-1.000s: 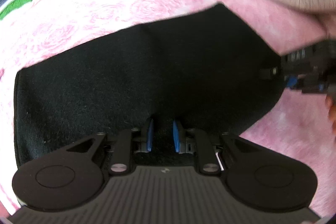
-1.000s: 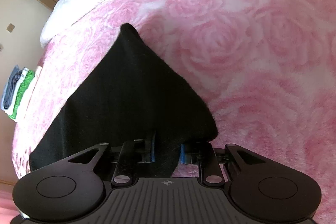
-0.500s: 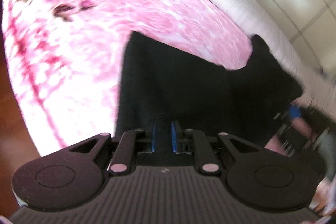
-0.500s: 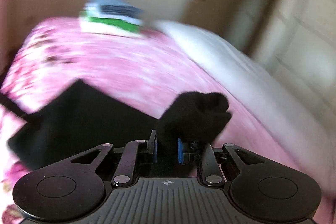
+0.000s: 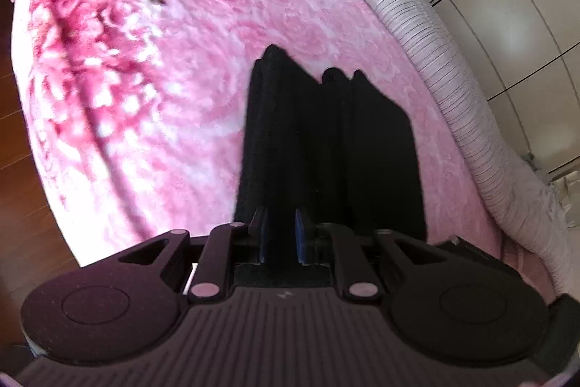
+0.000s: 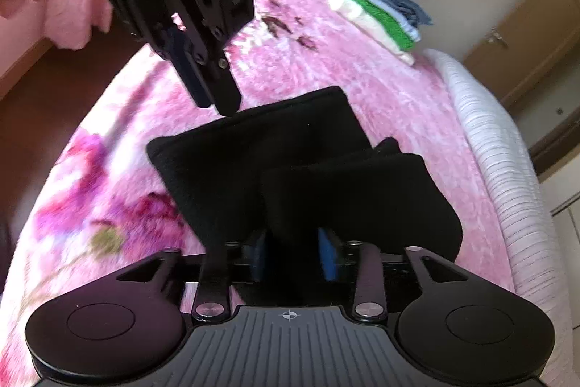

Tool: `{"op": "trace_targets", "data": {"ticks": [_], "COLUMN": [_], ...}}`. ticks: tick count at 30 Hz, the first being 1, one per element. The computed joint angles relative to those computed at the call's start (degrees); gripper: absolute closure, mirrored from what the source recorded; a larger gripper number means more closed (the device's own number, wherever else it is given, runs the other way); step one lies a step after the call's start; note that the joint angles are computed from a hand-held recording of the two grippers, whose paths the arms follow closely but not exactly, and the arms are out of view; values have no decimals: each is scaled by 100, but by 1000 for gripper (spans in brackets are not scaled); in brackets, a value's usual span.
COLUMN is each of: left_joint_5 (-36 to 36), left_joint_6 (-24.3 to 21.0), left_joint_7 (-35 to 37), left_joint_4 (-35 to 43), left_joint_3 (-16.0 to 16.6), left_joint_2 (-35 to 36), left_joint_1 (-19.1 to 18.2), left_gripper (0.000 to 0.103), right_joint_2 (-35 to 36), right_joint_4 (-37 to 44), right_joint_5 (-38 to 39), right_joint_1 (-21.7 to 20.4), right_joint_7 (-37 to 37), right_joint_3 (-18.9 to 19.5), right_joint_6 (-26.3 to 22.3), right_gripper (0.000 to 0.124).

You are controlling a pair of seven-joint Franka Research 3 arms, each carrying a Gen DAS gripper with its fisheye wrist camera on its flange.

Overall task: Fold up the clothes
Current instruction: 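Lift the black rectangle's end with both grippers and fold it over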

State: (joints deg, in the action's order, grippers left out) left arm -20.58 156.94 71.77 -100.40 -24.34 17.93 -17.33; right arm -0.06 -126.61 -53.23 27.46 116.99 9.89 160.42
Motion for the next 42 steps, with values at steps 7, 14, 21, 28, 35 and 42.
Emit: {"op": "trace_targets", "data": {"ticks": [7, 14, 21, 28, 35, 42], "left_joint_5": [-212, -76, -863, -579, -510, -222], "left_joint_6": [-144, -938, -859, -1427, -412, 103], "left_joint_7": [249, 42, 168, 340, 1112, 425], "left_joint_4": [1319, 3197, 4130, 5409, 3414, 1999], "left_joint_3": [-274, -343, -852, -538, -586, -213], "left_joint_2": [1060, 2516, 3501, 4104, 2657, 1713], "left_joint_1": [21, -199, -73, -593, -176, 32], "left_gripper": [75, 68, 59, 67, 89, 89], "right_joint_2": [-654, 695, 1626, 1850, 1951, 2137], "right_joint_4": [44, 1704, 2782, 3100, 3424, 3774], "right_joint_5": [3698, 5769, 6553, 6497, 6344, 6059], "right_joint_1": [-506, -1314, -1412, -1352, -1148, -836], "right_joint_7": [-123, 1391, 597, 223, -132, -541], "right_joint_3": [-201, -720, -813, -844, -769, -685], "right_joint_6": [-623, -2711, -3177, -3360, -3447, -3420], "right_gripper": [87, 87, 87, 88, 113, 113]}}
